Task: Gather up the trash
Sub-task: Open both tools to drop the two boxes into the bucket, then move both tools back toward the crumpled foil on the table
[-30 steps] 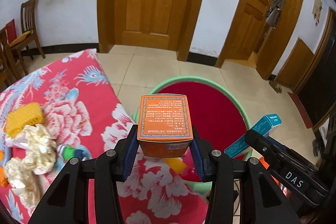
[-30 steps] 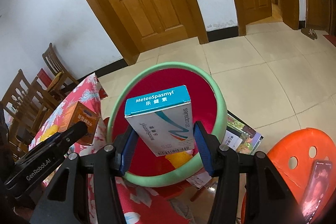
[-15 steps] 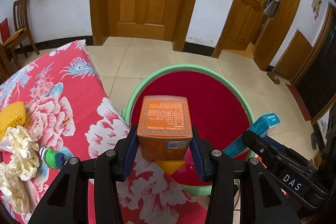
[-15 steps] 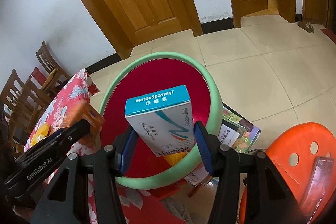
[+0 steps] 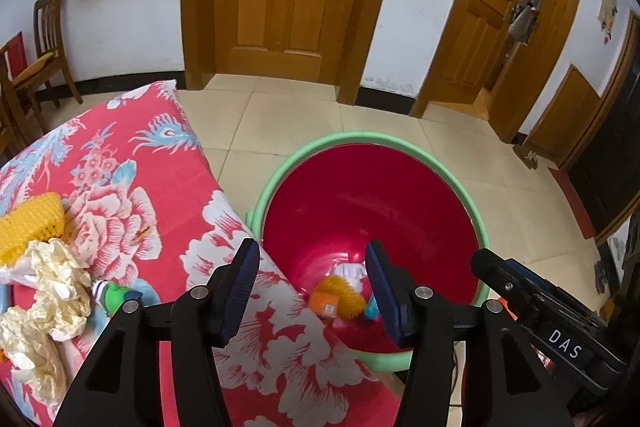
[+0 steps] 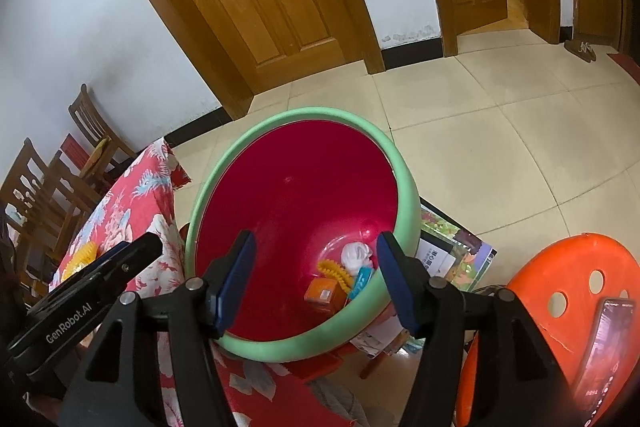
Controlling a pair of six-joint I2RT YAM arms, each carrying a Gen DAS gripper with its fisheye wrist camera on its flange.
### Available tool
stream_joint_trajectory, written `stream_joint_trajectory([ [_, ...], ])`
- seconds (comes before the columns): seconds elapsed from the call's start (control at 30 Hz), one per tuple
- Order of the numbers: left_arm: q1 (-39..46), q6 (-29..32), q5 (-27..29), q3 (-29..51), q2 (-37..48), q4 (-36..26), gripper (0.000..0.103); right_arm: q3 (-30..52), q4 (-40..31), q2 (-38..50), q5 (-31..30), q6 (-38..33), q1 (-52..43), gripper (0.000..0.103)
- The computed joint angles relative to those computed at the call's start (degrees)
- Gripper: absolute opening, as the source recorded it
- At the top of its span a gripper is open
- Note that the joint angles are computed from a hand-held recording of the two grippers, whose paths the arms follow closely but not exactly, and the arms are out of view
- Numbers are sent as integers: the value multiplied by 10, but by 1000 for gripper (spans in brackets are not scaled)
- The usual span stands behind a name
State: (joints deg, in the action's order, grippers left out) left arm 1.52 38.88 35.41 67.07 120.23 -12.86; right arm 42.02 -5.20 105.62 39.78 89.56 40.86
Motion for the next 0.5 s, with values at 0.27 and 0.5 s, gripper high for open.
stream_joint_trajectory([
  [0.27,30,2,13,15,-9,-23,56,7,-19,-11,16,12,21,64],
  [0.5,68,6,23,17,-24,-35,56,33,-52,-22,35,12,45,64],
])
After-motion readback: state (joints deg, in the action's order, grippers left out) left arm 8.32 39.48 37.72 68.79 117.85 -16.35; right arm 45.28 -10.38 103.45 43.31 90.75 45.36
